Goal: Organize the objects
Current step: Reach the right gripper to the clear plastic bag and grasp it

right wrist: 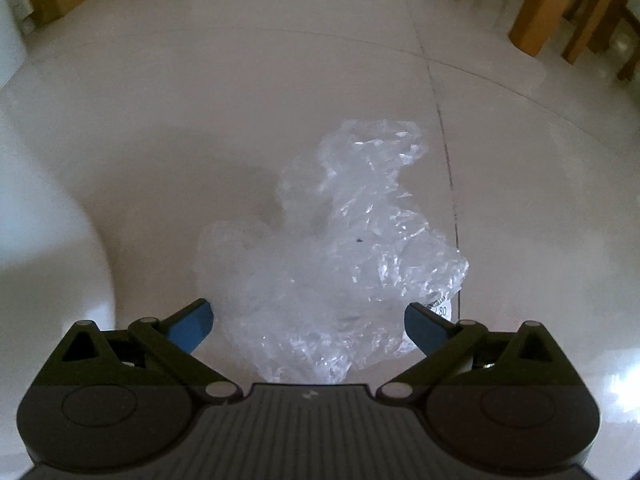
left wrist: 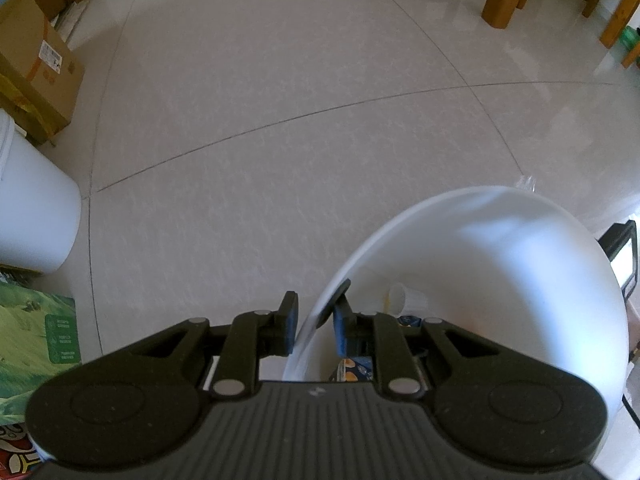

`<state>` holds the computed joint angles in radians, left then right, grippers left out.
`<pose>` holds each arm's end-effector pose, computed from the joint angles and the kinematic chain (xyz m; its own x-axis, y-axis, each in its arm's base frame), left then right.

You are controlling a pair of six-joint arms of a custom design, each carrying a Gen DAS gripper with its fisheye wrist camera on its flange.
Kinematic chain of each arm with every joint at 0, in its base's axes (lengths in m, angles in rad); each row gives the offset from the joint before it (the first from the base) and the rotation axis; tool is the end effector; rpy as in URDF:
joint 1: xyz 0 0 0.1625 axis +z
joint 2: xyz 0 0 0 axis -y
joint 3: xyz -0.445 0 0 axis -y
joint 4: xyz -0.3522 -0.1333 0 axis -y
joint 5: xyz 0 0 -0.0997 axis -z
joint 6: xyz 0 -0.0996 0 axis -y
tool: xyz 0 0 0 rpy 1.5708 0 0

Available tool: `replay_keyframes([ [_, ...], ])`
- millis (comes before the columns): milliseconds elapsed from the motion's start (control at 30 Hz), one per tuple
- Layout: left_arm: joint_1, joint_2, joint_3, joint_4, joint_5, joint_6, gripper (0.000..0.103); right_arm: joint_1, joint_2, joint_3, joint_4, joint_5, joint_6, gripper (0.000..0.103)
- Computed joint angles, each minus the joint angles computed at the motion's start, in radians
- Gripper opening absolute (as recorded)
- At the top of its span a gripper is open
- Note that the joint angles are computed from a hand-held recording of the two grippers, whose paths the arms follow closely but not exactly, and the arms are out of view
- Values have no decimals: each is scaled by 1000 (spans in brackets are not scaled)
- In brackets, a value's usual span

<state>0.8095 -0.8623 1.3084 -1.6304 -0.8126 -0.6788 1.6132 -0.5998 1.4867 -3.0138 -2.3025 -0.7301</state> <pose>-0.3178 -0.6260 0.2439 -0.6711 0.1149 -0.7324 0.2796 0.9542 -0.1065 0.0969 -0.7102 0.1304 -0.5410 -0.3269 0.7749 -0.5326 0.8462 -0.0149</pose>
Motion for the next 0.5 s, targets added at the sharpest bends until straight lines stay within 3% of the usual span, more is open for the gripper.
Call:
replay_keyframes([
  [33, 0, 0, 0, 1, 1, 0, 17, 2, 1, -10, 30, -9, 24, 103],
  [100, -1, 0, -1, 3, 1, -2, 17, 3, 9, -20, 28, -15, 41, 92],
  [167, -2, 0, -1, 4, 3, 1, 17, 6, 12, -33, 61, -25, 81, 70],
  [267, -1, -1, -2, 5, 0, -1, 17, 13, 6, -25, 51, -30, 95, 58],
  [500, -1, 1, -3, 4, 2, 3, 17, 33, -37, -3, 85, -30, 120, 46],
])
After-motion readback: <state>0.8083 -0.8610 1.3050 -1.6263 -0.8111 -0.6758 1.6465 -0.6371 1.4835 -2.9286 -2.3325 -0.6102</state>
